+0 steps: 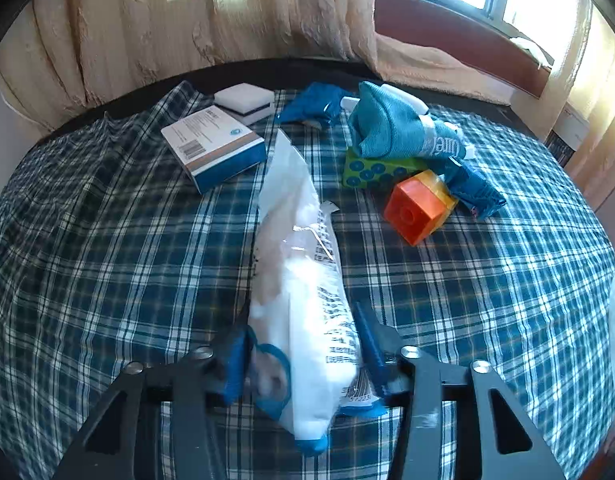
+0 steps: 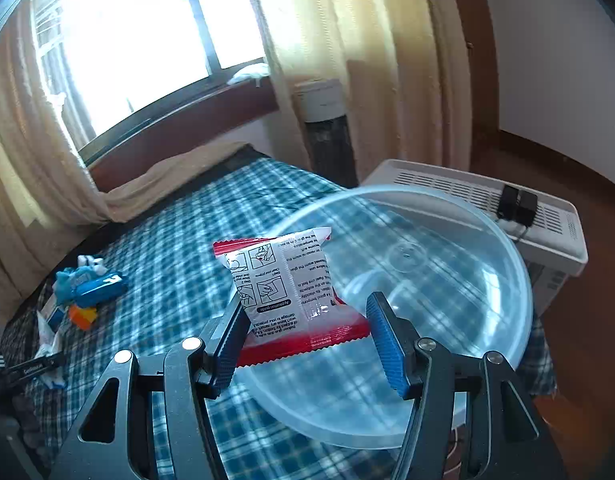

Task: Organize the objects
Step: 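Lift both held packages and carry them toward the clear plastic bowl, then open the right gripper over the bowl while the left releases the white package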

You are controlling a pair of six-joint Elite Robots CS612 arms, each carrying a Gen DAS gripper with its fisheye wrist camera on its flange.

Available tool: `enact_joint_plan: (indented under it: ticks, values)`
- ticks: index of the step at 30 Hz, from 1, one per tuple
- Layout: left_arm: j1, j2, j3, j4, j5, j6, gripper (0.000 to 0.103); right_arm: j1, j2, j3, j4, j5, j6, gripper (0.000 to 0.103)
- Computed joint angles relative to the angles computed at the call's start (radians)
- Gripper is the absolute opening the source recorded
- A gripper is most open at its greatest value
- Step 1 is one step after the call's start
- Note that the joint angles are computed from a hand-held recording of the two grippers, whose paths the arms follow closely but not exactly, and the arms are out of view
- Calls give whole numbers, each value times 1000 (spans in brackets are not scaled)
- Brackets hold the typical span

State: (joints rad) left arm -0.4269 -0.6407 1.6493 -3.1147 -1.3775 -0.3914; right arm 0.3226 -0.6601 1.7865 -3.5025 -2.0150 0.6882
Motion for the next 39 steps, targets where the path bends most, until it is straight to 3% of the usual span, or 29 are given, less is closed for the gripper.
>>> enact_joint_plan:
  ticks: [11,20,30,33,39]
  values:
    - [-26,-27,36,-74,-6,49,48,-13,-6,31,15,-38,52,61]
    - [-74,-60,56,-161,-61,157,48,-27,-16,60,0,-47,79,61]
    - [-131,-61,22,-157,-171,272,48,-47,-30,100,-24,-69,105,61]
    - [-149,-57,14,-151,-197,301,48,-56,-33,111,-36,-64,110,68]
    - [-184,-52,-6,-141,-228,359,48,-62,-35,120,-69,-59,88,68]
